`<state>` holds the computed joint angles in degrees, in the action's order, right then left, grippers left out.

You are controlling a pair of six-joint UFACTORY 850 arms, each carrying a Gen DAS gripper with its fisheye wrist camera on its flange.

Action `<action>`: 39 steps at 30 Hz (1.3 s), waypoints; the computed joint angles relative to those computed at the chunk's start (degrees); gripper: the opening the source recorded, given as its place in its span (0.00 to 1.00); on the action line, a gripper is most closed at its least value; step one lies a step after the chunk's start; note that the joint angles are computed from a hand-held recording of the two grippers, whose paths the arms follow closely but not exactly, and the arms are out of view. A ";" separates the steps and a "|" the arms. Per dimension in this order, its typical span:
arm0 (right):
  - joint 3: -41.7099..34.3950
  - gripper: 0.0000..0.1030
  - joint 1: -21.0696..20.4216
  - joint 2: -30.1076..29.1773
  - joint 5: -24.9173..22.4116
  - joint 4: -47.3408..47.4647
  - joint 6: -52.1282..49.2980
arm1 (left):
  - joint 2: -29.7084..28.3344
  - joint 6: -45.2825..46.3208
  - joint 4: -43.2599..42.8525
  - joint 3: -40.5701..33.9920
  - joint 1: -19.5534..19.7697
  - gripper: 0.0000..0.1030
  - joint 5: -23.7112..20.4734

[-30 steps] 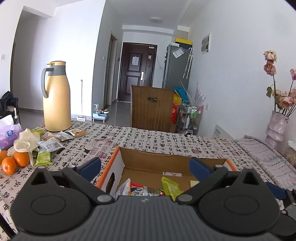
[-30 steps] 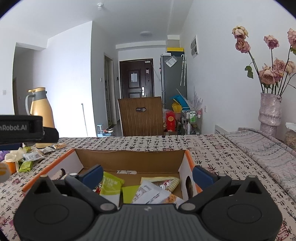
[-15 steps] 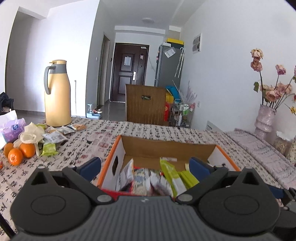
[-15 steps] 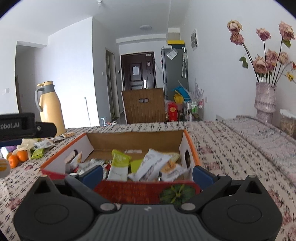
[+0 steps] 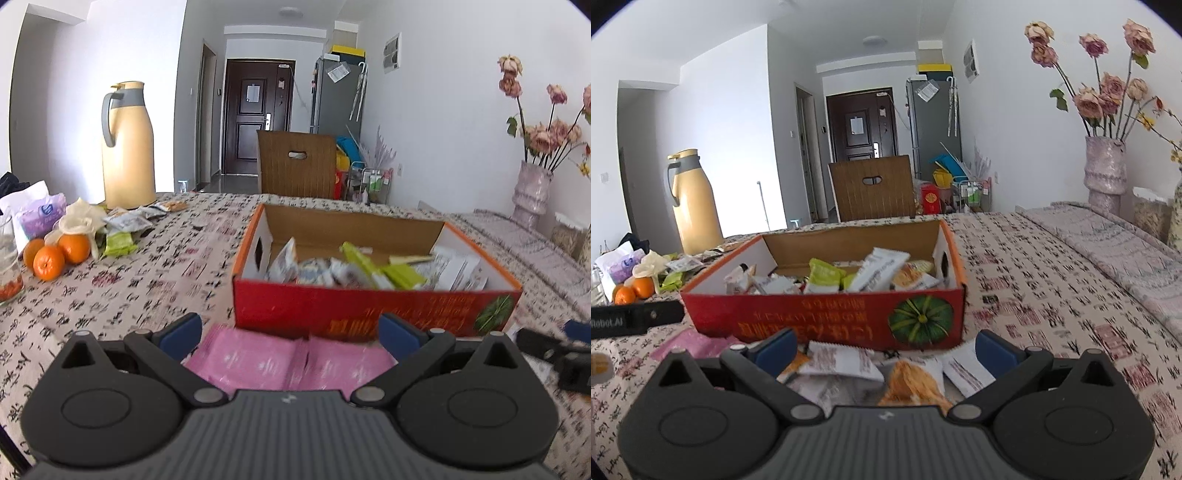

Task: Organize snacks
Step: 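Move both grippers back over the snack pile, then grasp a cracker packet with the right gripper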

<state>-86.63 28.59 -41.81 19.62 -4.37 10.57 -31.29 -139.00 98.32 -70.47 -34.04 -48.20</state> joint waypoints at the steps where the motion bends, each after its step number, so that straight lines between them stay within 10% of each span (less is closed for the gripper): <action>1: 0.60 1.00 -0.08 0.20 0.41 0.39 -0.29 | -0.44 -0.06 -0.03 0.04 -0.04 1.00 -0.38; 32: -2.34 1.00 0.15 -2.78 -3.76 1.56 -1.55 | -3.13 -0.32 0.13 -1.15 0.57 1.00 1.04; 39: -5.91 0.61 0.03 -4.68 -8.87 9.60 -12.39 | -3.02 -0.63 0.35 -1.00 0.61 1.00 1.14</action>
<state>-92.54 28.63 -46.48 10.75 5.22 -1.82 -34.31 -139.63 98.67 -71.47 -33.44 -47.06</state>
